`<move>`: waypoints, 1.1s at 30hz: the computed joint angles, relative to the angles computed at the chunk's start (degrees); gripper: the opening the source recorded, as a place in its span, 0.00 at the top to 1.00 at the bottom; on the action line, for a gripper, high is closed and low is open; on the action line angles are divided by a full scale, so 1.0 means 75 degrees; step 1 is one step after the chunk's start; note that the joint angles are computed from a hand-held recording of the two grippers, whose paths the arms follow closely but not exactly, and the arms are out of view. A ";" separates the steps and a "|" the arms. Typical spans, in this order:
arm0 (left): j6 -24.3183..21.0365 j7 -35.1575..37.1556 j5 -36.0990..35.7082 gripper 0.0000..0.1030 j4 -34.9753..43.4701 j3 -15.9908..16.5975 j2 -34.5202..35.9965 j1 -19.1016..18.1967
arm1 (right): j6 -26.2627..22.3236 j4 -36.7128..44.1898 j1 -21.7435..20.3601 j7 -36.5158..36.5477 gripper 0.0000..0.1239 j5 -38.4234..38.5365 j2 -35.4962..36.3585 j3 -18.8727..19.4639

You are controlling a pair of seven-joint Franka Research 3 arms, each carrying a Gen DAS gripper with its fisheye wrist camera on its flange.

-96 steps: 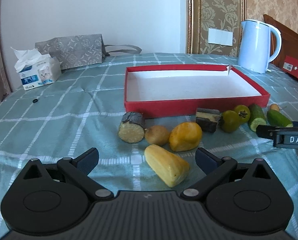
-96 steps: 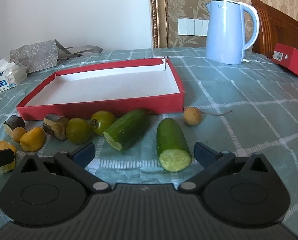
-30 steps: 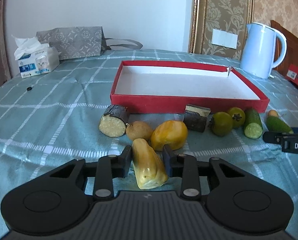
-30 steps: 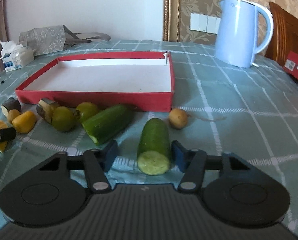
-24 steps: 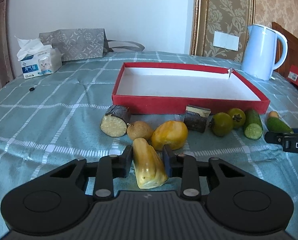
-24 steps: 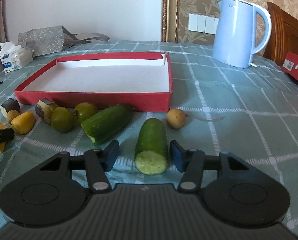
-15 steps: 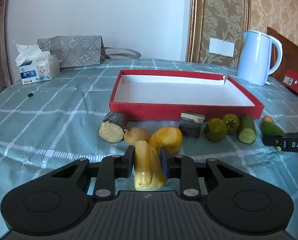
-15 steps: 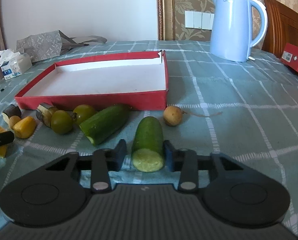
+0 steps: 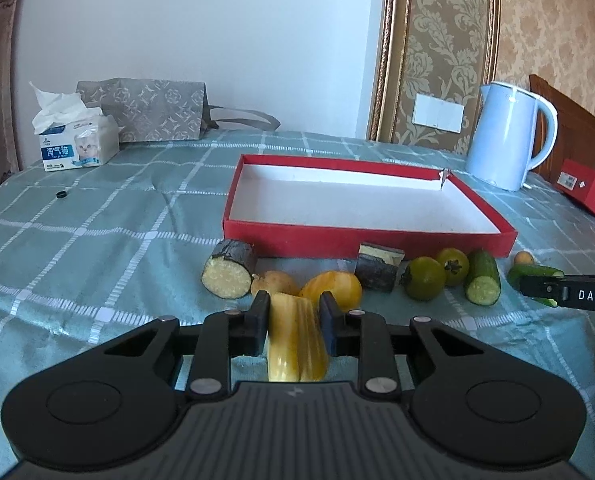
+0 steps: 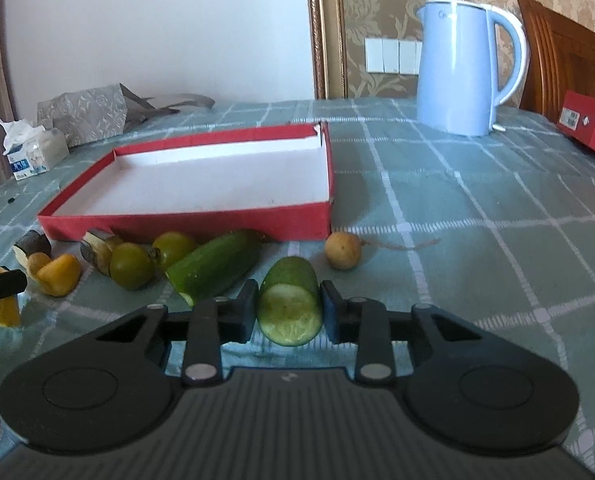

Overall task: Organize fruits
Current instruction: 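Lift the yellow piece with the left gripper while the right gripper grasps the cut cucumber, then lower the yellow piece into the red tray and open the left gripper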

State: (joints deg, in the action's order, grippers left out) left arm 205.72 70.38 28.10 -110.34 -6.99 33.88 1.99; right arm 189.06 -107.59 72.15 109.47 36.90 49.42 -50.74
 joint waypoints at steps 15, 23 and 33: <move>0.0048 0.0007 0.0132 0.75 -0.0002 -0.0046 -0.0067 0.0031 | -0.0203 -0.0011 0.0008 0.0270 0.75 -0.0368 -0.0022 -0.0057; 0.0367 0.0383 -0.0093 0.75 0.0073 0.0186 -0.0136 -0.0191 | 0.0009 -0.0055 0.0107 0.0257 0.75 -0.0218 0.0070 -0.0135; -0.0617 0.0403 0.0259 0.75 0.2440 -0.0295 0.0978 -0.0122 | -0.0061 -0.0065 0.0273 -0.0026 0.75 0.0081 0.0125 -0.0298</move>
